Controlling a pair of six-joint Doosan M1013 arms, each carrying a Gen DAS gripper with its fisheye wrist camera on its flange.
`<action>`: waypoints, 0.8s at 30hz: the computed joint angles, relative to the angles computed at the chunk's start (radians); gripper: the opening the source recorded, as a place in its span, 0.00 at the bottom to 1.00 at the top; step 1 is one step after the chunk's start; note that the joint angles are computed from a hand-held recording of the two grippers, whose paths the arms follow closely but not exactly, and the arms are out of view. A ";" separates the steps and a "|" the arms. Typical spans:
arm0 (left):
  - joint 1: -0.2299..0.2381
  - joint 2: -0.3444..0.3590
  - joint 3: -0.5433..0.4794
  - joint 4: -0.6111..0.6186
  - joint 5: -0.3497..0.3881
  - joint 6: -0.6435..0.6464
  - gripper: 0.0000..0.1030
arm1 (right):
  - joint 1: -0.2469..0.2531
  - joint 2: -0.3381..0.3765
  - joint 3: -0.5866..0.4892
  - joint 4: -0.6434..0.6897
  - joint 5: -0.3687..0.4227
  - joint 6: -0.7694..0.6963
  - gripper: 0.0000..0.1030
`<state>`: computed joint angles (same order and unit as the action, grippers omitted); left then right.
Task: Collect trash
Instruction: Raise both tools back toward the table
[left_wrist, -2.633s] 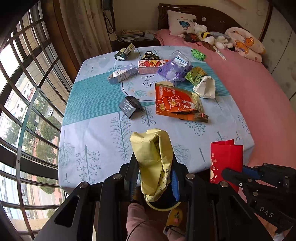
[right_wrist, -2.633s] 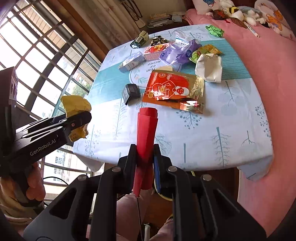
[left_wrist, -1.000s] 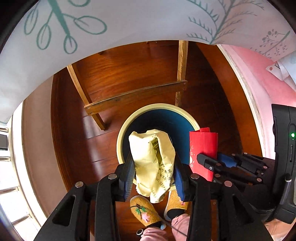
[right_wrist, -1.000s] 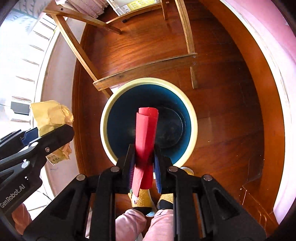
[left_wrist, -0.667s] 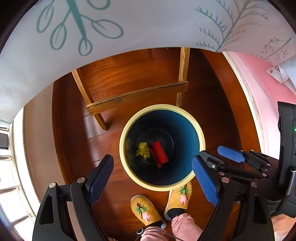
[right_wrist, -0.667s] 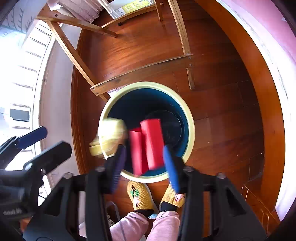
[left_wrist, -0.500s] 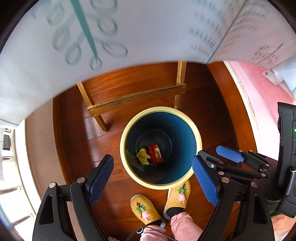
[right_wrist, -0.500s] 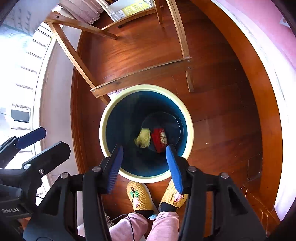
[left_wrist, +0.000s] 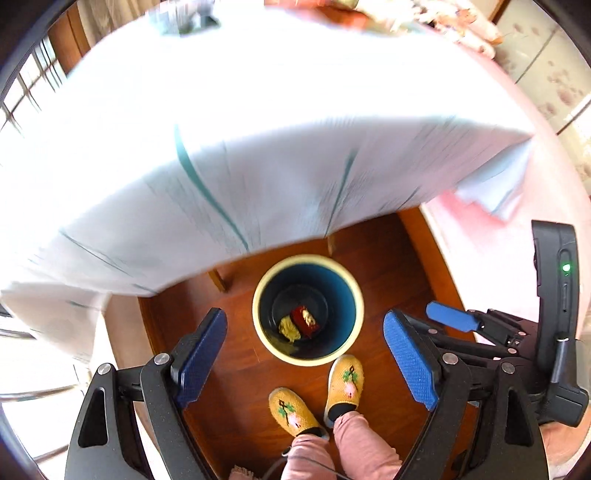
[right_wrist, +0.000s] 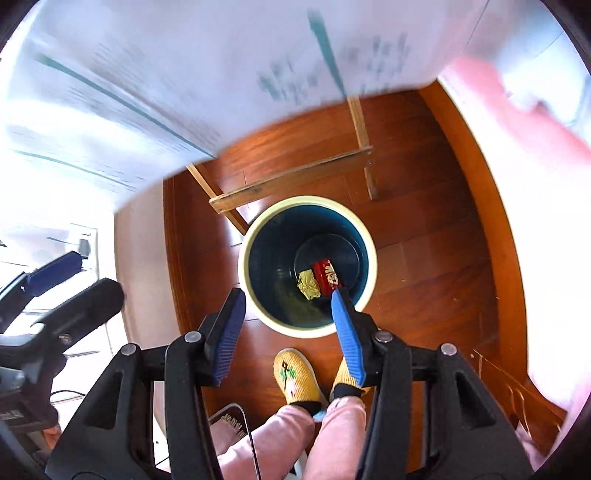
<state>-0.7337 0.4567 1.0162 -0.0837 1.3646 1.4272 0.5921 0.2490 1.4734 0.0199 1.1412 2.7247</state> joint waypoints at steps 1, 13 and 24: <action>-0.002 -0.004 -0.022 0.014 0.010 0.006 0.85 | 0.004 -0.005 -0.021 -0.009 0.020 0.011 0.44; 0.012 -0.007 -0.320 0.010 0.042 0.104 0.86 | 0.069 -0.002 -0.340 -0.235 0.263 0.079 0.44; 0.033 0.212 -0.816 0.045 0.282 0.049 0.86 | 0.054 0.053 -0.565 -0.381 0.384 0.023 0.44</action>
